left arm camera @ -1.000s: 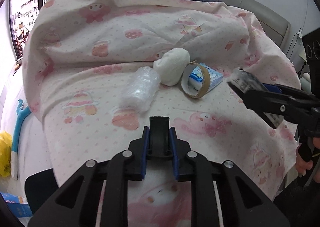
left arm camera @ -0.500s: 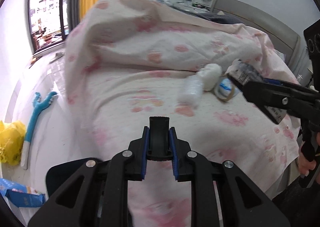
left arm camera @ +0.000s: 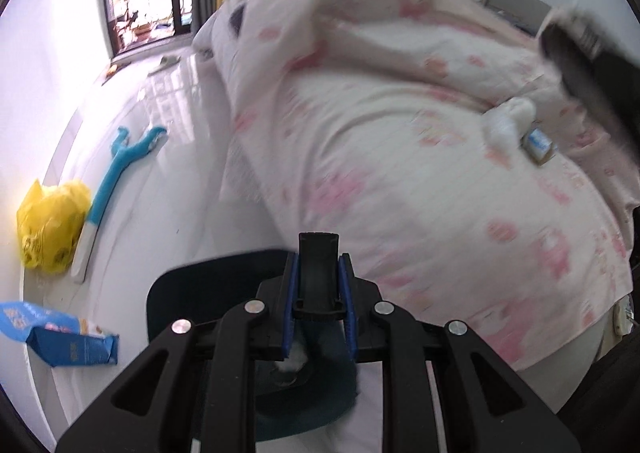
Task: Collect trash
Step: 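Carry the clip to the green bin and open the left gripper while right carries the packet, then lower the 'Face' packet into the bin and open the right gripper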
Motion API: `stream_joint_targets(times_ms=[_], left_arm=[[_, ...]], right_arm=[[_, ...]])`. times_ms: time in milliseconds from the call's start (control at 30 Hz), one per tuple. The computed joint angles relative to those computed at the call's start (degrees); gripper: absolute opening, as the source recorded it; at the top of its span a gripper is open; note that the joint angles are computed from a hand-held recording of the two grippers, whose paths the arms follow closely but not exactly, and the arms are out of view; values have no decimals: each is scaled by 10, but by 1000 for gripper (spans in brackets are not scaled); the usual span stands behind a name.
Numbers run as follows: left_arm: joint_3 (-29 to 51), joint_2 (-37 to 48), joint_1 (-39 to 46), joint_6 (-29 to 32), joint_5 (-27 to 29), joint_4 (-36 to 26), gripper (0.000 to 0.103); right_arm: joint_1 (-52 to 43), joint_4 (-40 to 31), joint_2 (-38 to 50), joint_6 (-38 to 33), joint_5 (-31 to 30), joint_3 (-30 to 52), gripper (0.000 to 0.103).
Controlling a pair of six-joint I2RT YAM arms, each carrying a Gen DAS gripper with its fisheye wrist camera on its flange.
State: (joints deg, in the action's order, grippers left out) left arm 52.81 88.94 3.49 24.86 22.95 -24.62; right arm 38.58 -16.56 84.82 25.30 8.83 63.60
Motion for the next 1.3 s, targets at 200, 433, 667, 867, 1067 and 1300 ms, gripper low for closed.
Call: stream_joint_targets(times_ms=[200,433,667,867,1067,1300], left_arm=[[12,60,42,33,-18,-13,22],[22,109,77,73,-42,-34,22],[38,163,104,107,-73,-58,22],[58,192,140,137,-88,-81,22],[76,189,182,165,-67,-106,52],[100,165,231,186,-32,-129,61]], right_arm=[[25,-8,66,9,1,63,54],[44,-26,133,14,-5,133,54],[58,-43,192,22,-11,192,54],[71,-61,239,31,-12,241,54],[78,-87,303,51,-19,305,54],[82,-114,377,76,-35,376,54]])
